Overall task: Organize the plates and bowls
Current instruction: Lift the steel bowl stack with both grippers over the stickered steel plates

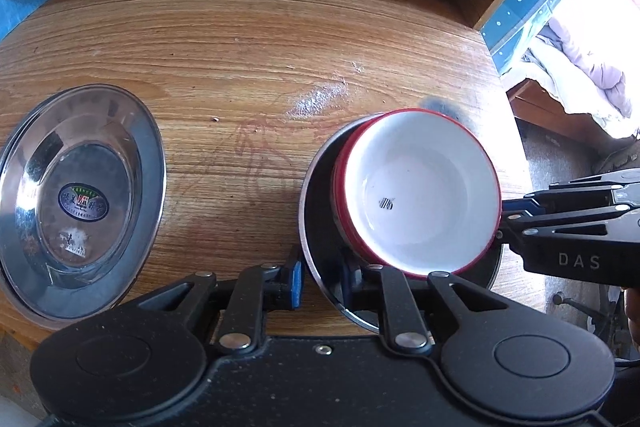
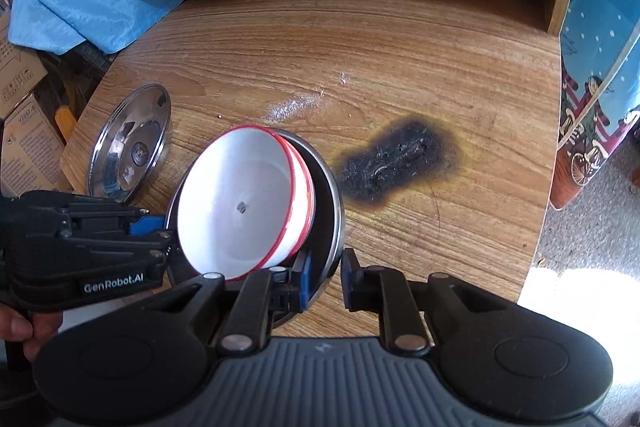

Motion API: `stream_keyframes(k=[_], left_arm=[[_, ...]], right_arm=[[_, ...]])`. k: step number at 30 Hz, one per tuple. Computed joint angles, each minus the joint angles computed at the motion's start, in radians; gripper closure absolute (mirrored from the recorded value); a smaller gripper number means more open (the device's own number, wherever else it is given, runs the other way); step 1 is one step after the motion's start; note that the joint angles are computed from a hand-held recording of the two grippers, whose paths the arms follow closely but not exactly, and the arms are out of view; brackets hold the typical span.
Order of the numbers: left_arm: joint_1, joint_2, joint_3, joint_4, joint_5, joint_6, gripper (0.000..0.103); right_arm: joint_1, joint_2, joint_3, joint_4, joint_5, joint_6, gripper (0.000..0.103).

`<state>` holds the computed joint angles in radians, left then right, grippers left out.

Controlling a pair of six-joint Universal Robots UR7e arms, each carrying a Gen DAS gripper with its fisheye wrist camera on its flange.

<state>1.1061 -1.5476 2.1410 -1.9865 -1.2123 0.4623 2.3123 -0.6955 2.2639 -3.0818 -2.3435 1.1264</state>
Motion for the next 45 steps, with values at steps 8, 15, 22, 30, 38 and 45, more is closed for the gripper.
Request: stream_keyframes(k=[8, 15, 22, 30, 38, 45], left_arm=[[0.006, -0.002, -0.001, -0.005, -0.01, 0.008, 0.085], [0.01, -0.003, -0.008, -0.012, -0.033, 0.026, 0.089], [0.021, 0.001, -0.033, -0.019, -0.063, 0.024, 0.089], [0.039, 0.014, -0.074, -0.039, -0.084, -0.007, 0.089], [0.068, 0.02, -0.106, -0.082, -0.092, -0.008, 0.09], [0.098, 0.033, -0.14, -0.116, -0.084, -0.011, 0.09]], right_arm=[[0.0, 0.008, -0.006, 0.003, -0.002, 0.014, 0.086], [0.004, 0.005, 0.007, -0.023, -0.004, 0.036, 0.086], [0.022, -0.005, -0.016, 0.019, -0.041, 0.039, 0.085], [0.008, 0.003, -0.036, -0.054, -0.056, -0.051, 0.085], [-0.021, 0.016, -0.083, -0.089, -0.05, -0.174, 0.085], [-0.053, 0.038, -0.143, -0.103, -0.017, -0.281, 0.085]])
